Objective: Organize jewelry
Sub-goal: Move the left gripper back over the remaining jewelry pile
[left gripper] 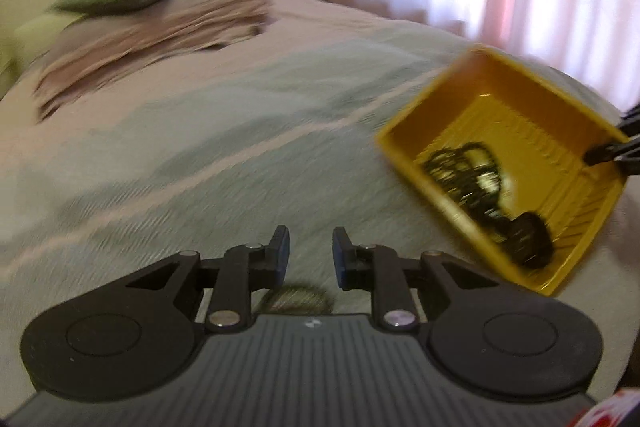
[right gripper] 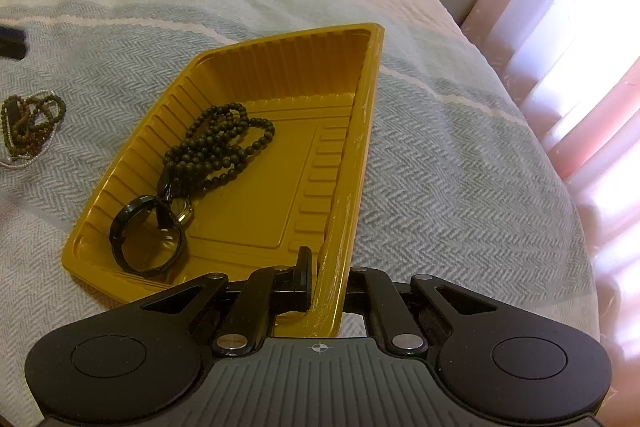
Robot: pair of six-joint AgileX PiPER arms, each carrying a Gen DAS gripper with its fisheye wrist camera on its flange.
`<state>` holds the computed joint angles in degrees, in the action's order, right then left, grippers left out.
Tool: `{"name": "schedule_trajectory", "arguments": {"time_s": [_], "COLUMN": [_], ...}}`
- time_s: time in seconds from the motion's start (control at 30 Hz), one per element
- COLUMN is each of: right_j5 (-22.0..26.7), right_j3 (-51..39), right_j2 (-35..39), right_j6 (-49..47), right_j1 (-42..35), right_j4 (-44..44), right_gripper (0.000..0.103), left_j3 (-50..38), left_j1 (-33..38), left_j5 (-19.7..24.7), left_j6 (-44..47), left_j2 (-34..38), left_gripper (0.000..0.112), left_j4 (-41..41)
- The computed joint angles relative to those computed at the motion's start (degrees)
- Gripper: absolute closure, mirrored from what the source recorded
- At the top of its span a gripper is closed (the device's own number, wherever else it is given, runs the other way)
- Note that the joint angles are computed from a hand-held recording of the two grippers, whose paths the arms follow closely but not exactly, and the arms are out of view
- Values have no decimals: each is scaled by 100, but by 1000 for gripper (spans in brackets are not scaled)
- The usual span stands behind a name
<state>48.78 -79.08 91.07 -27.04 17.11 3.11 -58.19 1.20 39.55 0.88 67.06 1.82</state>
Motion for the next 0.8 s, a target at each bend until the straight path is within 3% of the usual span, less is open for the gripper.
{"name": "schedule_trajectory", "arguments": {"time_s": [0.13,0.27,0.4,0.53,0.8], "right_j5": [-9,-26,-12,16,-1], "right_j3": [1,18,-4,-73,-158], "right_j2": [2,2,44,111,216], "right_j6": [-5,-36,-253,-545,-934], "right_j1": [-4,-12,-88,-179,-280], "right_j4": [5,22,141,315,475], "right_gripper": [98,98,98,98,98], "left_j3": [742,1306,1728,1936,1964], "left_j1": [823,1606,1862,1492,296], "left_j5": [-67,7,30,-173,-799], "left_j6": [232,1112,1759,1516,343], "left_j2": [-605,-995,-1180,-1177,-759], "left_gripper": [90,90,90,90,90], "left_j4": [-342,-1139,-1607,-1502,-530]}}
